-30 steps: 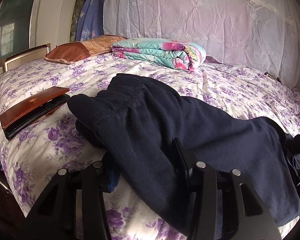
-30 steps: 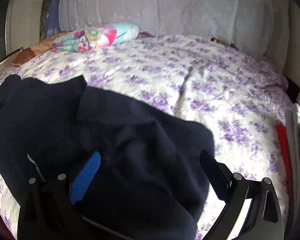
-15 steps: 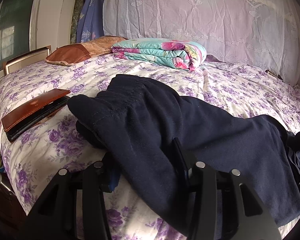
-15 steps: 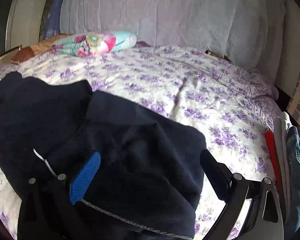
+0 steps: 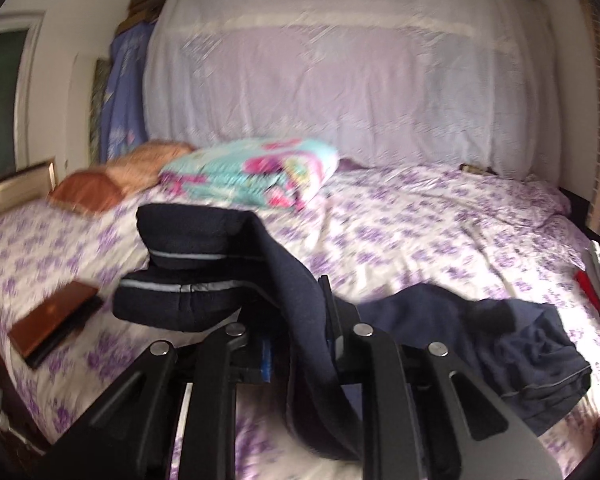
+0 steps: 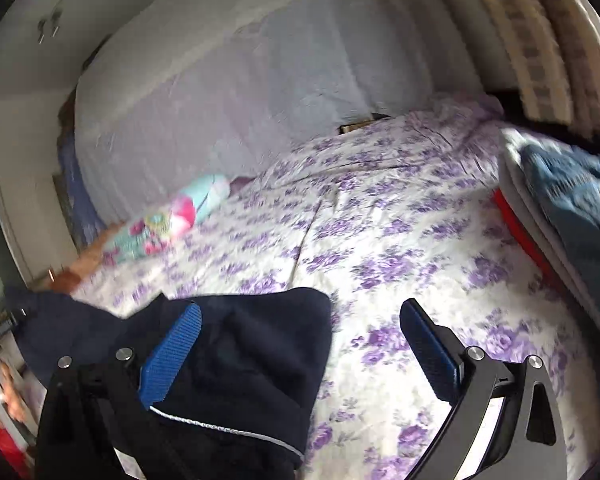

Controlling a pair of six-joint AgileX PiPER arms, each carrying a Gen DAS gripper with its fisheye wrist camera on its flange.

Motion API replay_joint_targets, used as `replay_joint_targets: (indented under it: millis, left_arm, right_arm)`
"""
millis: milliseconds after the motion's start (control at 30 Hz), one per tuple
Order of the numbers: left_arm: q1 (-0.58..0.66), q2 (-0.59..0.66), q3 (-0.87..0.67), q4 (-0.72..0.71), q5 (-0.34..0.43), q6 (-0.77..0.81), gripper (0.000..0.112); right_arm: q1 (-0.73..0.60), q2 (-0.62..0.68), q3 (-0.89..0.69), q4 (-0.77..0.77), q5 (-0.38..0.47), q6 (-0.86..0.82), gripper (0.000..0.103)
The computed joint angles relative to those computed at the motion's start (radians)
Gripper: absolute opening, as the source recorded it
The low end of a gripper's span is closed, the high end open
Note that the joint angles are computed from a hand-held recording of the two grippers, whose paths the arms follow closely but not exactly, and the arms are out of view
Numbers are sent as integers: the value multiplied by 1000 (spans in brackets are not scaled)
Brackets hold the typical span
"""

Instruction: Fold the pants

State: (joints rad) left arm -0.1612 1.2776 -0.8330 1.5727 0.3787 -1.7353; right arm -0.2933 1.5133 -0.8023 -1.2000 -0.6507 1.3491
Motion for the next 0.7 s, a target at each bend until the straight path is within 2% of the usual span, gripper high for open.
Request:
replay_joint_targets:
  millis: [67,100,167,233,267,333,400,467,533,600,700]
  left_arm:
    - [-107,21,-46,31,75,19,16]
    - [-188,44,-80,46,128,46,16]
    - [-293,88,-130,57,174,95,16]
    - [-416,177,-214,-13,203,242,17]
    - [-472,250,-269,-70,223,342,18]
    - [-534,393,-369,-214,221,542,28]
    - [-582,505,-430,-310,241,656,40]
    - [-625,518,-396,-250,241,611,51]
    - [-664,458,-292,-61,243,429,89]
    - [-680,378,-194,85,252,297,93]
    - [-652,299,-133,109,263,267,94]
  right_arm:
    - [-129,93,-20,-34,-178,151,100]
    - [-165,140,-49,-73,-222,247,100]
    - [-206,242,-107,-106,-300,380,100]
    - [-203,246,-101,-81,-315,355,100]
    - [-187,231,-92,-70,-293,331,100]
    - [-155,214,-98,-90,-250,317,100]
    - [-153,216,-104,-123,-262,321,100]
    - [-162,217,-101,-118,-276,322,100]
    - [-170,220,-94,-102,-292,310,100]
    - [-168,213,-94,-106,-283,301,100]
    - [-150,157,-51,-71,-252,205,100]
